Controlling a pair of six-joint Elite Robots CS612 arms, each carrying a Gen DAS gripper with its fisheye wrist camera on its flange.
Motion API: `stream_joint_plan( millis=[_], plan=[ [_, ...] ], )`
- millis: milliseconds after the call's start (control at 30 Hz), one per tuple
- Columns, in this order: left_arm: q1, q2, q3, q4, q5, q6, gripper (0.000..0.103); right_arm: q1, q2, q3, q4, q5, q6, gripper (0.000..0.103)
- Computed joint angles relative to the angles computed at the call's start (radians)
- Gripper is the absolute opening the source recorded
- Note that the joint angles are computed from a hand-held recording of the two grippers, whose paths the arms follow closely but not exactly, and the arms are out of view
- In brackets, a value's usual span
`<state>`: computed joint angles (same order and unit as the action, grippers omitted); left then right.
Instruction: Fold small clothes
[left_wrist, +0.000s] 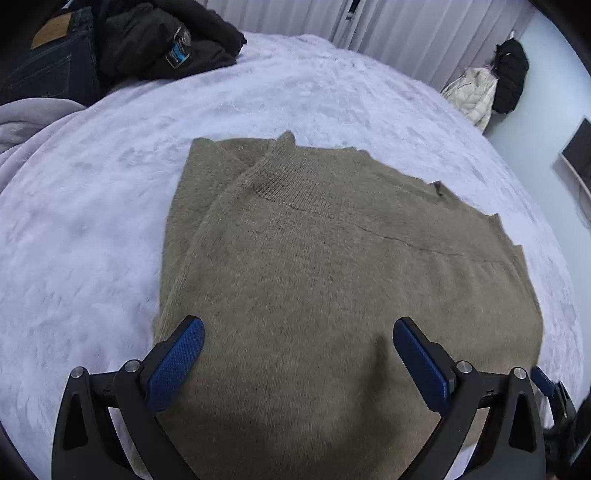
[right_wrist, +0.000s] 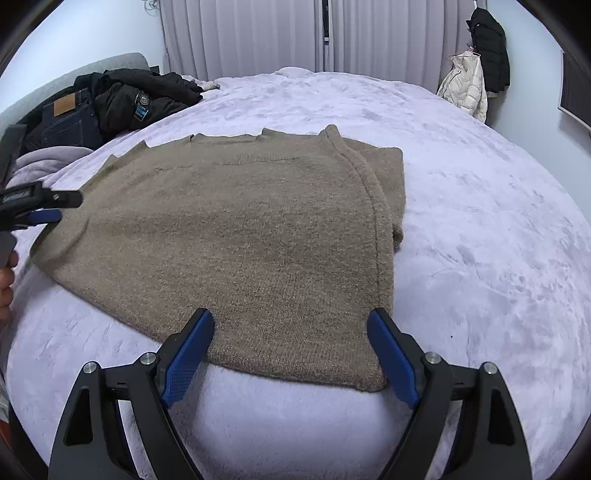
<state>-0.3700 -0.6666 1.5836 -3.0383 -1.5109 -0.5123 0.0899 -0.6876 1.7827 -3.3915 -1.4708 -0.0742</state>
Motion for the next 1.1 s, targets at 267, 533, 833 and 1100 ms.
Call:
stream_joint_plan(
  millis=[267, 533, 833, 1100],
  plan=[
    [-0.047, 0.015, -0.086, 0.120, 0.158, 0.172, 0.103, -0.020, -0.056, -0.026, 0.050, 0.115, -0.014, 0.088],
    [0.013, 0.070, -0.200, 0.227, 0.048, 0.113, 0.103, 0.010, 0.073, -0.373, 0.529, -0.024, -0.045, 0.088],
    [0.007, 0.058, -0.192, 0.134, 0.010, 0.143, 0.103, -0.023, 0.067, -0.375, 0.462, 0.008, 0.143, 0.088],
    [-0.017, 0.132, -0.341, 0.312, 0.089, 0.126, 0.103, 0.071, 0.156, -0.565, 0.610, -0.089, -0.030, 0.089]
  ],
)
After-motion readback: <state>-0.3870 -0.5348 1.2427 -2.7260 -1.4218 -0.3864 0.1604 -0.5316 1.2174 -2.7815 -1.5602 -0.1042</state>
